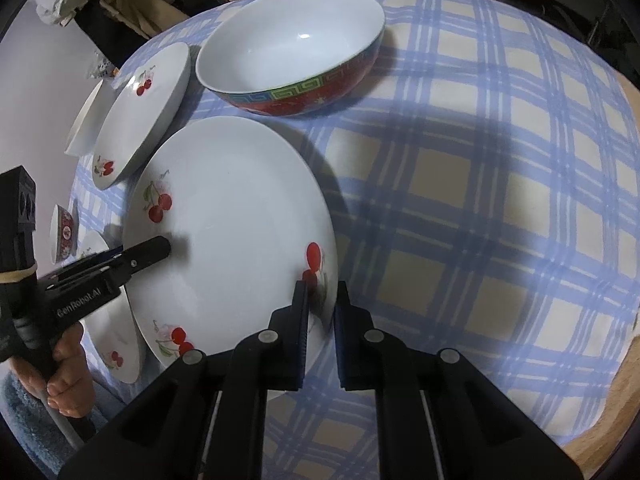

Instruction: Organize plates and bowls

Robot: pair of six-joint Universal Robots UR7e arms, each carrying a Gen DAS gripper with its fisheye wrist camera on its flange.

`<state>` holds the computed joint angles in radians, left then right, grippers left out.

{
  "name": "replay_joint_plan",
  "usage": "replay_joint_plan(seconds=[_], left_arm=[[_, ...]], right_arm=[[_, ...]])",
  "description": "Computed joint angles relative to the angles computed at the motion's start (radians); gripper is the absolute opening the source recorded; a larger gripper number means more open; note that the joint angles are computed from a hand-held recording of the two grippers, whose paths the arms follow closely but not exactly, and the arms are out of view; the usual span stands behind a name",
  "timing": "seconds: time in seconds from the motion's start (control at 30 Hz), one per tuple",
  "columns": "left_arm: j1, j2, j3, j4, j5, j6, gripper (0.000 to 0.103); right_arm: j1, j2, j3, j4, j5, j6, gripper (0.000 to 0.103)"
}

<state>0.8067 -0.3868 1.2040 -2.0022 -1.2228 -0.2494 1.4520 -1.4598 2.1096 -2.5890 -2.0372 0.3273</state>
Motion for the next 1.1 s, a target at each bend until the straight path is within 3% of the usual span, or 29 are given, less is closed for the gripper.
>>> replay_joint_plan(seconds=[0.13, 0.7, 1.1], left_arm=[[0.019, -0.008, -0.005, -0.006, -0.047, -0.024, 0.021], [-0.008, -0.086, 0.027, -0.023, -0.046, 0.081, 0.019], [0.004, -0.201, 0.1, -0.015, 0.029, 0.046, 0.02]], right_arm=[[0.008, 0.0, 0.007, -0.023, -0.01, 0.0, 0.013], [0.07, -0.003, 0.018, -0.142, -0.024, -0.059, 0.012], [0.186, 0.081, -0.037, -0.162, -0.054, -0.065, 0.011]])
